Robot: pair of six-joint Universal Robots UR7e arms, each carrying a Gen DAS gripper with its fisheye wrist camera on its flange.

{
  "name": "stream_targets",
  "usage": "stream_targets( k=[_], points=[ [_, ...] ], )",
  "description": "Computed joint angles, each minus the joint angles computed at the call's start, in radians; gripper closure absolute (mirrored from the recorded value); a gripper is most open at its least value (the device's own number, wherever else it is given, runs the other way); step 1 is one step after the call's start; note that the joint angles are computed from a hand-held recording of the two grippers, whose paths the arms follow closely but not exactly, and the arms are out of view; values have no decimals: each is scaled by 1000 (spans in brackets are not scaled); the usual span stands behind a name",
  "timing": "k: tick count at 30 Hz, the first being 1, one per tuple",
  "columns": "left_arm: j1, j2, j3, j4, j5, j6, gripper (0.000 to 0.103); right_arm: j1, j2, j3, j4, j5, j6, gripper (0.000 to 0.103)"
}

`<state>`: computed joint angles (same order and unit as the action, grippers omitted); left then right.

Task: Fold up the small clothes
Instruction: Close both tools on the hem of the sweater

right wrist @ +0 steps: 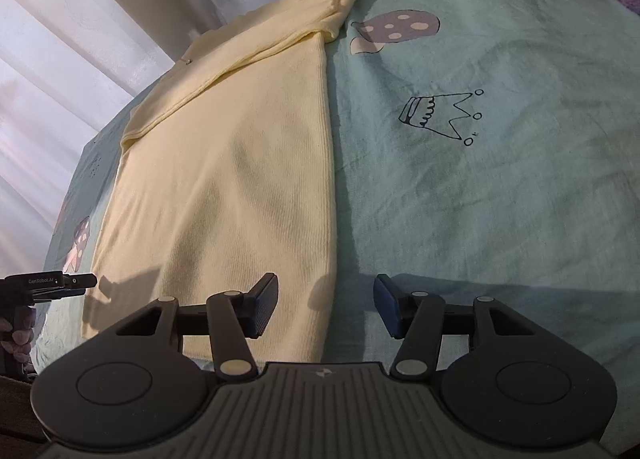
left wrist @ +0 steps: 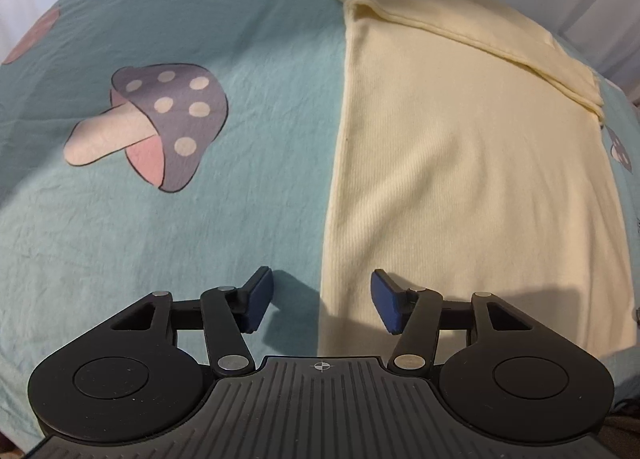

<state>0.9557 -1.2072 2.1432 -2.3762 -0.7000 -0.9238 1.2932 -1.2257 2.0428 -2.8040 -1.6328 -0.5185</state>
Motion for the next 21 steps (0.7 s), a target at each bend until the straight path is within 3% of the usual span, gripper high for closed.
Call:
stream_targets(
  k=[2, 4, 8, 14, 16, 21],
  points=[
    [-2, -22, 19, -21, -35, 6, 62, -19, -9, -9, 45, 38, 31, 57],
    [1, -39, 40, -62, -76, 10, 65, -34, -12, -29, 117, 78, 64, 60],
    [4, -54, 64, -110, -140, 12, 82, -47, -10, -44, 183, 115, 91, 66],
    [4, -43, 66, -128, -172, 56, 92, -62, -4, -57, 230, 143, 130, 81],
    [8, -44, 65, -135, -179, 67, 93, -62, 5, -66, 242, 143, 137, 92],
    [11, -53, 82, -207, -191, 91, 95, -53, 11, -62, 230, 156, 122, 97]
  ],
)
